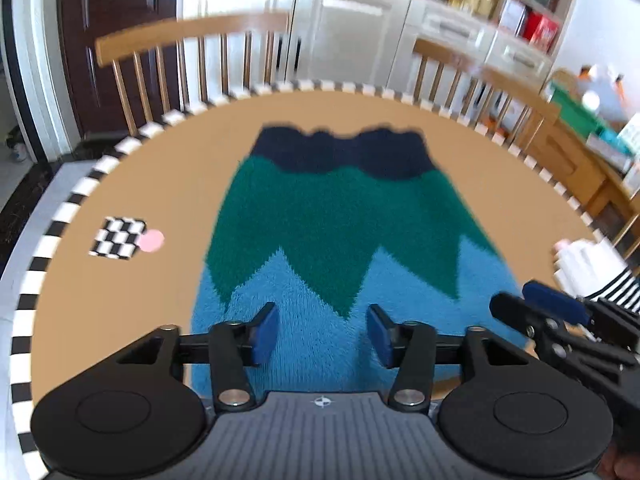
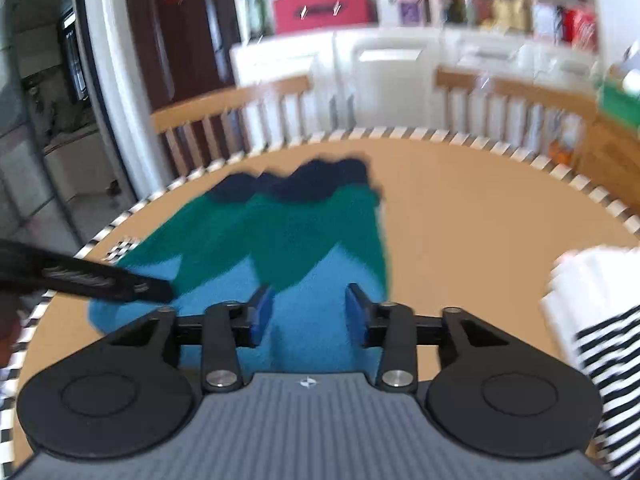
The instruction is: Fold clothes
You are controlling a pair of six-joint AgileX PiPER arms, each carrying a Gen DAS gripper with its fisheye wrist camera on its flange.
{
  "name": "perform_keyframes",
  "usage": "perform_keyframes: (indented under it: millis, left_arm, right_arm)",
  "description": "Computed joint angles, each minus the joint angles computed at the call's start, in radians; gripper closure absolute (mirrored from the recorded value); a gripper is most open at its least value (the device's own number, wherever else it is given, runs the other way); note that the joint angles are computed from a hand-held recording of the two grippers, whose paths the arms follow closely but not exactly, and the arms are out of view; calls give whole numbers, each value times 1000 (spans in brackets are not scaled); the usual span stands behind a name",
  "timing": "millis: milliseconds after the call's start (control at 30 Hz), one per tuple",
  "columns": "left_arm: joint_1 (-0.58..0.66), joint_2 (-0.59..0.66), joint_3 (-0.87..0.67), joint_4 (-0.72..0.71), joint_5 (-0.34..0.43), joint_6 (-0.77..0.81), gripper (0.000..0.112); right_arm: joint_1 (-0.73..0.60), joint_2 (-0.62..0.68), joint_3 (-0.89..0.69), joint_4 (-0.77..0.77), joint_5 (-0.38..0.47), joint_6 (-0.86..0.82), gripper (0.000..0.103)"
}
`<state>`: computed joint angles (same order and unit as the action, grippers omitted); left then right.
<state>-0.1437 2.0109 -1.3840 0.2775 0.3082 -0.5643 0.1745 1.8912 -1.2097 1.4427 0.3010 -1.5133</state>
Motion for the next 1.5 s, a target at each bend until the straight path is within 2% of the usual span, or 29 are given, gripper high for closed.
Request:
perform_keyframes:
  millis: [100, 200, 300, 367, 467, 700, 833, 967, 1033, 1167, 1233, 1300, 1400, 1500]
  left_arm:
    - [-3, 1, 59, 63, -41, -76, 60]
    - [-10, 11, 95, 145, -65, -167, 59]
    - [-7, 33, 43, 54, -10, -94, 59]
    - [-4, 40, 23, 10, 13, -59, 59]
    - [-6, 60, 0, 22, 28, -61, 59]
    - [-26, 83, -48, 80, 99, -102, 59]
    - [-18, 87, -64, 29, 118, -67, 60]
    - [-19, 94, -84, 7, 151, -48, 60]
    - [-27, 101, -101, 27, 175, -59, 60]
    - [-36, 114, -133, 40, 215, -61, 60]
    - [-34, 110, -127, 32, 207, -40, 60]
    - [-26, 101, -109, 12, 187, -5, 60]
    - [-11, 90, -86, -37, 156, 89, 59]
    - [16, 74, -57, -149, 120, 263, 57]
  right_arm:
    - [0, 46, -26, -135, 1, 89, 57]
    - [3, 72, -31, -154, -7, 96, 57]
    - [-3, 86, -54, -218, 12, 160, 55]
    - [4, 87, -44, -188, -3, 101, 53]
    - [9, 82, -12, -53, -23, -54, 53]
    - [-1, 71, 15, 23, -14, -119, 53]
    - [-20, 79, 19, 70, 15, -146, 50]
    - [-65, 109, 13, 103, 95, -102, 47]
    - [-62, 109, 8, 90, 91, -71, 46]
    - [-71, 115, -30, -65, 112, 109, 46]
    - [-75, 92, -21, -118, 113, 208, 47]
    - [-84, 41, 17, -128, 108, 289, 52]
    - [-91, -63, 129, -19, 73, 285, 46]
    - [-83, -170, 235, 75, 25, 295, 45]
